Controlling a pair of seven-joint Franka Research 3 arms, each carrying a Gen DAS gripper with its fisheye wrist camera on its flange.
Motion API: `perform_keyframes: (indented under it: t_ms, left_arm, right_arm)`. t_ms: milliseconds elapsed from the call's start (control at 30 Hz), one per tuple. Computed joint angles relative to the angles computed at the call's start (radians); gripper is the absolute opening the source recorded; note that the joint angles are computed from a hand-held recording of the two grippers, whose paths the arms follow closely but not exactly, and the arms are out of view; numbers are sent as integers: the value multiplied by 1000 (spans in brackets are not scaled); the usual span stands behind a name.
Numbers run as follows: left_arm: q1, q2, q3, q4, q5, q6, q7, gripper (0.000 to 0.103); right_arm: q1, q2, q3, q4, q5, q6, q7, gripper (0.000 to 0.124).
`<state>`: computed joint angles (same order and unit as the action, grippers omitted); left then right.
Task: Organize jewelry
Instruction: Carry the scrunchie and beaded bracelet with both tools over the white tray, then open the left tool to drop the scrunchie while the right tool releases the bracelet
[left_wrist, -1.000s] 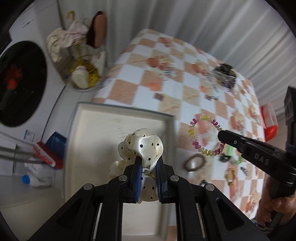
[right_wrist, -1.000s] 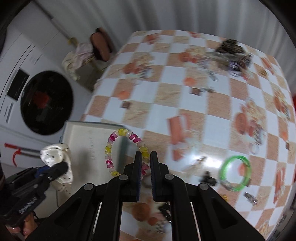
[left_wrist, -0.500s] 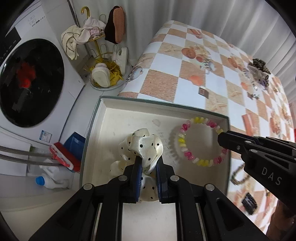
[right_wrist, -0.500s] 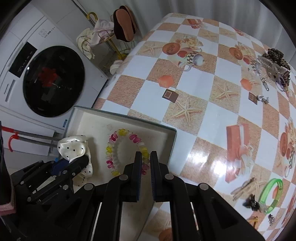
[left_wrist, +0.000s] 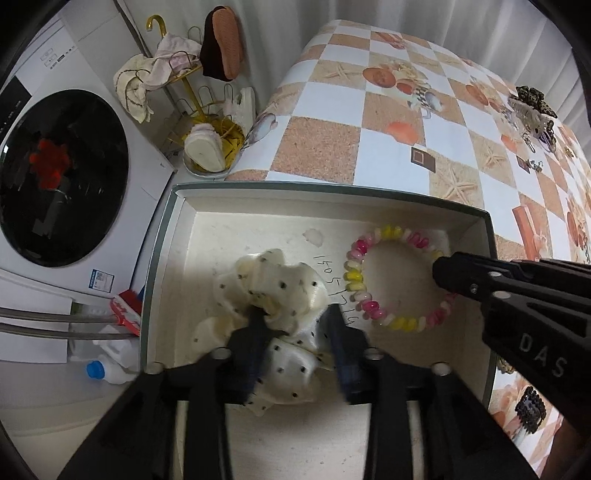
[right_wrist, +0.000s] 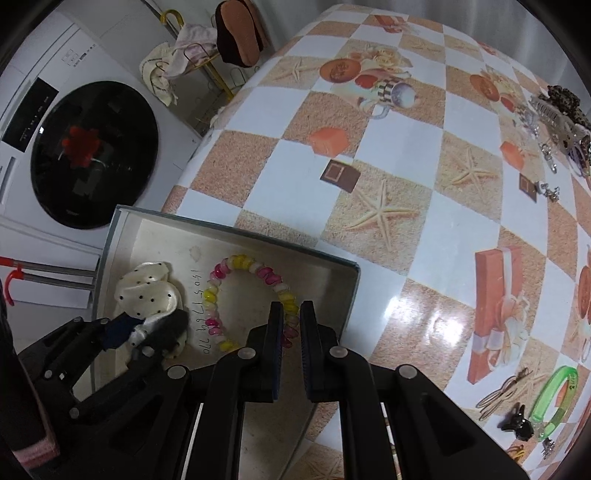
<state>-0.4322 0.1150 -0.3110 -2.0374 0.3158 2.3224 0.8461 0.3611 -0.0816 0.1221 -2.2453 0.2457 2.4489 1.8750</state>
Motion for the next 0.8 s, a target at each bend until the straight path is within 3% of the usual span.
perform_keyframes:
  t_ms: [33,67,233,333,367,400,433,467,800]
  left_arm:
    - [-2,-2,1,-1,9,-1,-7,59]
    - [-3,-5,1,-4,17,0,-14,61]
    - [0,-17,1,-9,15,-7,-16,61]
    - [2,-30,1,-15,7,-6,-18,61]
    - [2,-33,0,-15,9,-7,-20,65]
    - [1,-35,-1,-13,13,-11,-22,74]
    - [-1,-39,-2,-13,23,-14,-29,95]
    - [-4,-45,-2,-17,38,-11,-43,102]
    - [-37,-84,-33,-32,33,-32,16,103]
  right_arm:
    - [1,4,-1,2,7,-2,-2,10]
    - [1,8,-1,4,13,-3,-5,10]
    - [0,1,-5,-3,35,9,-14,13]
    - [-1,-28,-6,-25,60,41,-16,27]
    - [-3,-37,-6,-29,60,49,-11,41]
    - [-5,-47,-4,-34,55,56,-2,51]
    - [-7,-65,-5,-45,59,73,4,53]
    - [-10,-79,-6,-52,60,82,12,53]
    - [-53,-203,-13,-135,51,49,79,70]
